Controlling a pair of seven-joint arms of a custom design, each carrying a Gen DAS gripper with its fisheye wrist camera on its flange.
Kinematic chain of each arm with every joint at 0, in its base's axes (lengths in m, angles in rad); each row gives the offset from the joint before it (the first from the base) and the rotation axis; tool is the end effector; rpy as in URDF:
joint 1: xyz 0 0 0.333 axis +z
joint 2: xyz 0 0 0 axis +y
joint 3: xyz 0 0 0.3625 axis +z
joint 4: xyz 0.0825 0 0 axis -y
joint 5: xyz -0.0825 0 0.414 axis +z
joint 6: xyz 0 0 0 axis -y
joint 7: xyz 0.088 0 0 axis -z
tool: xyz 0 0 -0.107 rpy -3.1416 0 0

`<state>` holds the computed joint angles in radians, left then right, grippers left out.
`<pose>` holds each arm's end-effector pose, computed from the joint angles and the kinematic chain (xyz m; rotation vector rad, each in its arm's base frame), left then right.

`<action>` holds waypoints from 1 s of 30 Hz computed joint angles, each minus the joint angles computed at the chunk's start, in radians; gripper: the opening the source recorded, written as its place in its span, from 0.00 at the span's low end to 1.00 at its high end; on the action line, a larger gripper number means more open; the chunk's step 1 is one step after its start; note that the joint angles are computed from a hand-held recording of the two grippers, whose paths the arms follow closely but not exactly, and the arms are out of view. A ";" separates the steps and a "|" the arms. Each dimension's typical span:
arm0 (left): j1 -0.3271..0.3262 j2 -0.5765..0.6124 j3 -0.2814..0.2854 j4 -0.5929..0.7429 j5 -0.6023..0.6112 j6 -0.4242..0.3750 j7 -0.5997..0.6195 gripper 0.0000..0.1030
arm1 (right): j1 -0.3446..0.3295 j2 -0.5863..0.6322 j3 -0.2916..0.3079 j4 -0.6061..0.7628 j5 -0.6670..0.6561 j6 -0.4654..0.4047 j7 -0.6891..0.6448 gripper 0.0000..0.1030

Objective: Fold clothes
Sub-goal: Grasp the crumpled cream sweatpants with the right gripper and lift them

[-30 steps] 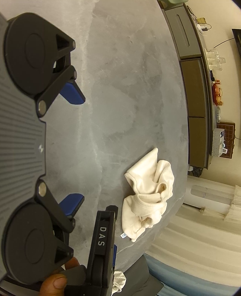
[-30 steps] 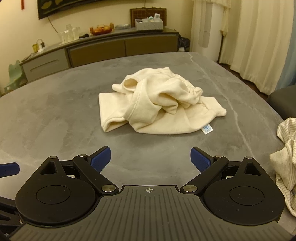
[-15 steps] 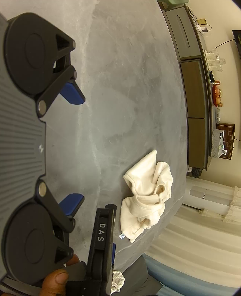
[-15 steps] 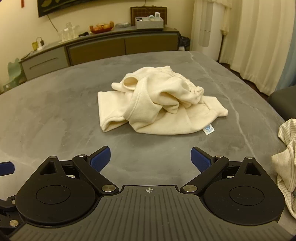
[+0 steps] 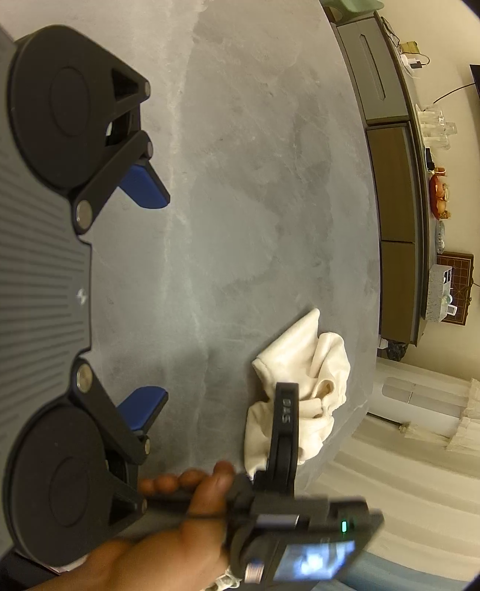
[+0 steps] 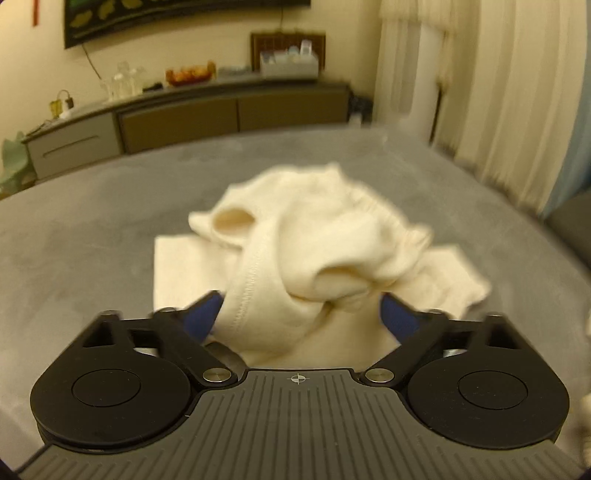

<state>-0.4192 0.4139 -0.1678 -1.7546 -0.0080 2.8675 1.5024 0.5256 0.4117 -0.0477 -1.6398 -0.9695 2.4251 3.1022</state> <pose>0.6308 -0.3976 0.4452 -1.4269 2.3332 -0.9422 0.6630 0.3456 0.4483 -1.3774 2.0852 -0.9023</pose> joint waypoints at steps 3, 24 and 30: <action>-0.016 0.000 0.026 0.004 0.017 0.004 -0.035 1.00 | -0.015 -0.007 -0.008 -0.012 -0.016 0.072 0.026 0.20; 0.147 -0.067 -0.096 -0.059 -0.207 -0.008 0.117 1.00 | -0.059 -0.315 0.120 -0.339 -0.086 0.266 0.125 0.81; 0.088 0.114 -0.077 0.194 -0.184 -0.165 0.124 1.00 | -0.085 -0.238 0.130 -0.281 0.110 0.270 -0.064 0.39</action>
<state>-0.3308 0.5277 -0.2447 -1.5602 -0.1924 2.7028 1.6263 0.4410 0.1736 0.0820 -1.9203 -0.8594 2.6952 3.0382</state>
